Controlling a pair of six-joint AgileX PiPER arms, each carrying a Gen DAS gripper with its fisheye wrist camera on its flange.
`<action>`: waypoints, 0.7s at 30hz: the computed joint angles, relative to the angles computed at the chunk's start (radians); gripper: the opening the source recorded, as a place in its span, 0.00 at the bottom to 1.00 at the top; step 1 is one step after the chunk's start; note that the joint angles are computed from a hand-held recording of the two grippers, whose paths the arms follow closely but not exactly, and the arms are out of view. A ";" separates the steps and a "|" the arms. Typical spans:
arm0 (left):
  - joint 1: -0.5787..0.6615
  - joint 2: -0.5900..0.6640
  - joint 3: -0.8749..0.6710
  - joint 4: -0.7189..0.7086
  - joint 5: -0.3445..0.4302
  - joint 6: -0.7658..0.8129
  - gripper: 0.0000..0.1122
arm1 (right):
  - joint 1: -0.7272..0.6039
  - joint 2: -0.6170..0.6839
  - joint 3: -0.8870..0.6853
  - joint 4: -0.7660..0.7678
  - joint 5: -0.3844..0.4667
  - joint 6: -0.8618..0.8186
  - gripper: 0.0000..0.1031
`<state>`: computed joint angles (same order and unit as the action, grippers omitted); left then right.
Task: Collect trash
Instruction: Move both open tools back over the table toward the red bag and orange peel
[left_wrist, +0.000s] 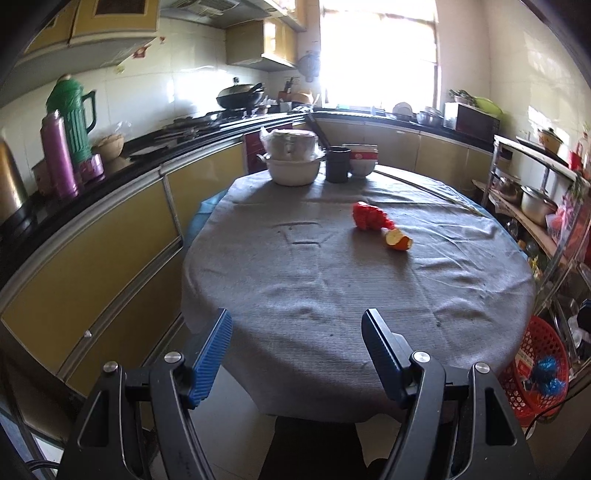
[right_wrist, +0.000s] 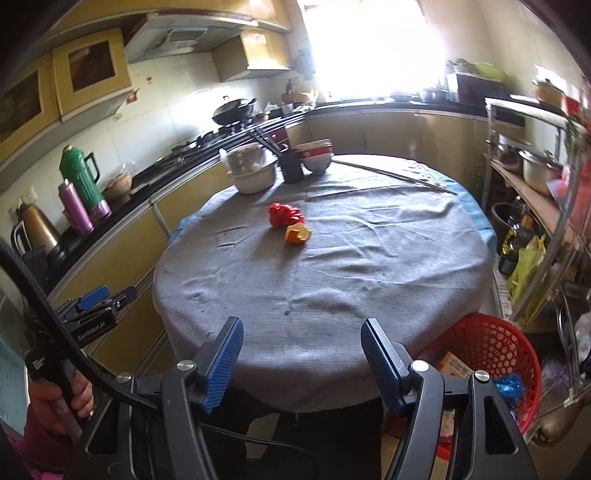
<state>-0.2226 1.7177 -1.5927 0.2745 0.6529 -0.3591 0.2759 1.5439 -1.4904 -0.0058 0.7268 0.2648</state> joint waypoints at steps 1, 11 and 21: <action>0.012 -0.001 0.004 -0.013 -0.005 0.005 0.65 | 0.014 0.011 -0.015 -0.012 0.008 0.006 0.68; 0.075 -0.042 0.053 0.058 -0.064 -0.062 0.65 | 0.134 0.141 -0.226 -0.064 0.057 0.053 0.68; 0.071 -0.015 0.043 0.151 -0.060 -0.118 0.67 | 0.101 0.203 -0.329 -0.011 0.065 0.011 0.68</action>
